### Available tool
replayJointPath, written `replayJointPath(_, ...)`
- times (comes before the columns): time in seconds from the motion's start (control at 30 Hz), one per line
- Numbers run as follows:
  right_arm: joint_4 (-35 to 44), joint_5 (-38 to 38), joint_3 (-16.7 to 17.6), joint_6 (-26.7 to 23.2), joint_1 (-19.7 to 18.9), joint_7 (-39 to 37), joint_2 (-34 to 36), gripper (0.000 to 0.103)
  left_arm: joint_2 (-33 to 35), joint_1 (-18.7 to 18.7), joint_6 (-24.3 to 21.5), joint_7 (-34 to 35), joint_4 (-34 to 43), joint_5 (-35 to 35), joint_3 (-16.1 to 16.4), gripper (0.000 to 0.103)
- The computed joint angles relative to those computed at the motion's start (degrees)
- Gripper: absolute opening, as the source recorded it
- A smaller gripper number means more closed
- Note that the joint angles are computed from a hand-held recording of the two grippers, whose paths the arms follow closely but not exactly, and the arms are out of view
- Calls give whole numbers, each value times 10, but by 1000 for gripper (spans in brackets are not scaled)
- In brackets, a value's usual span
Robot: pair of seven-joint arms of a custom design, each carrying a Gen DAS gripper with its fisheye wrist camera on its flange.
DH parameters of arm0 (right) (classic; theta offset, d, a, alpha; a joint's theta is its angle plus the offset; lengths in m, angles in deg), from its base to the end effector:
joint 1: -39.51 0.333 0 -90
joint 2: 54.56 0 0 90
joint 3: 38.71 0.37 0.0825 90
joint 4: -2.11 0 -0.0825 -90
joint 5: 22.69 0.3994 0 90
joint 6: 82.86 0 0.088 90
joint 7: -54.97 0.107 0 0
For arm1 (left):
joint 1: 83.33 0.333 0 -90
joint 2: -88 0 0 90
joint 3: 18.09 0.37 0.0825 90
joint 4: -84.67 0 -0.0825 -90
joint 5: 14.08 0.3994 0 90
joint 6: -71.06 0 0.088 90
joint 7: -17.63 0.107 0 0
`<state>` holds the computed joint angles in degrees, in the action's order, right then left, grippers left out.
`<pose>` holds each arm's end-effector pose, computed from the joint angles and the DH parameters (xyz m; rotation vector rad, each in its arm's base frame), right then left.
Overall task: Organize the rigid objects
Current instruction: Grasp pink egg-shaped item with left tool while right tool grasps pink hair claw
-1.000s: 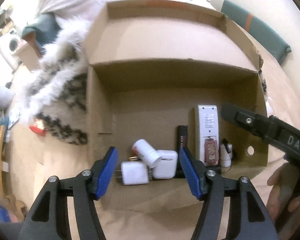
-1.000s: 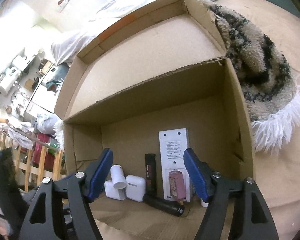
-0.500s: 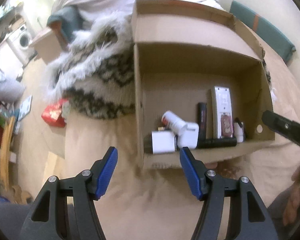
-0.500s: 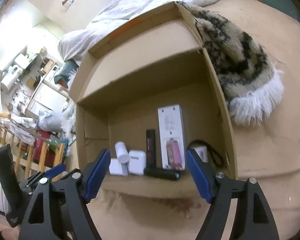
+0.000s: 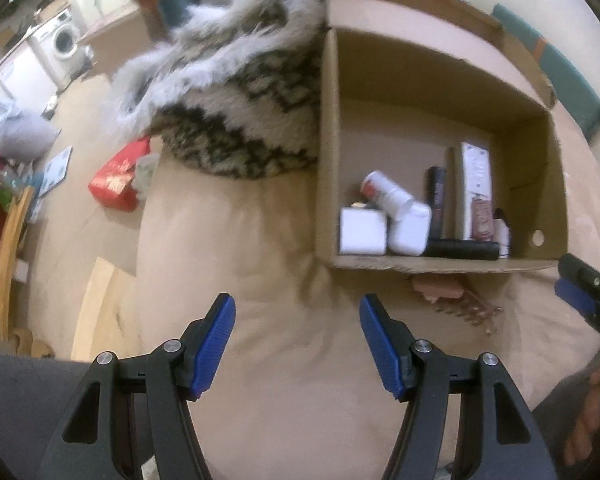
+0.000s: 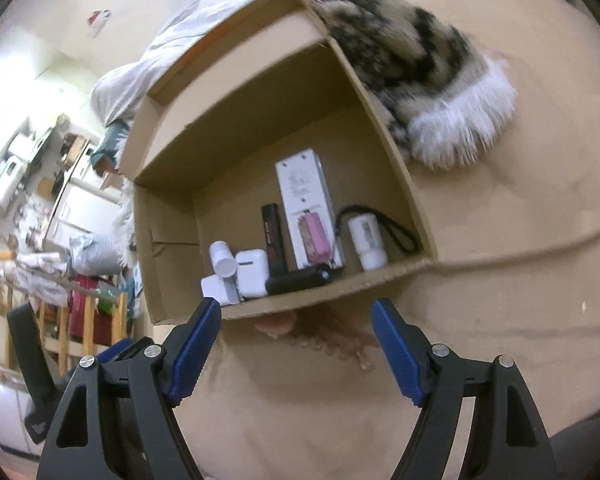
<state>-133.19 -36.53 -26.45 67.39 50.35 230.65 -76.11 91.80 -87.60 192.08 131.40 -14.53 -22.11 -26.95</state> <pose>0.4307 0.2035 0.5829 -0.8057 2.3481 -0.2026 0.6140 -0.1467 0.6137 -1.3928 2.6052 -0.4610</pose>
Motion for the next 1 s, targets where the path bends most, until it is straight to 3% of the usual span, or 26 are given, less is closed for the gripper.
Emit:
replayJointPath(0.2,14,51,-23,-26,30,-47,36,82,11,1,-37,-17,12,-6,0,62)
replayJointPath(0.37,61,98,-44,-117,56,-125,91,82,16,0,-51,-18,18,-9,-1,62)
replayJointPath(0.5,148,68,-44,-248,70,-208,166,82,20,0,-68,-20,24,-11,-2,62)
replayJointPath(0.7,195,58,-57,-251,84,-288,224,82,21,2,-77,-14,31,-25,-2,62)
replayJointPath(0.8,219,17,-58,-262,96,-310,248,83,25,2,-81,-20,36,-24,-1,62)
replayJointPath(0.83,221,3,-57,-253,100,-319,251,76,28,3,-85,-23,39,-24,-1,62)
replayJointPath(0.87,223,4,-57,-241,103,-337,253,61,31,3,-91,-26,44,-25,-1,62)
replayJointPath(0.93,235,6,-57,-247,108,-364,261,47,37,5,-102,-30,52,-29,-1,62)
replayJointPath(1.0,240,14,-58,-254,111,-372,264,45,39,5,-108,-31,55,-33,-2,62)
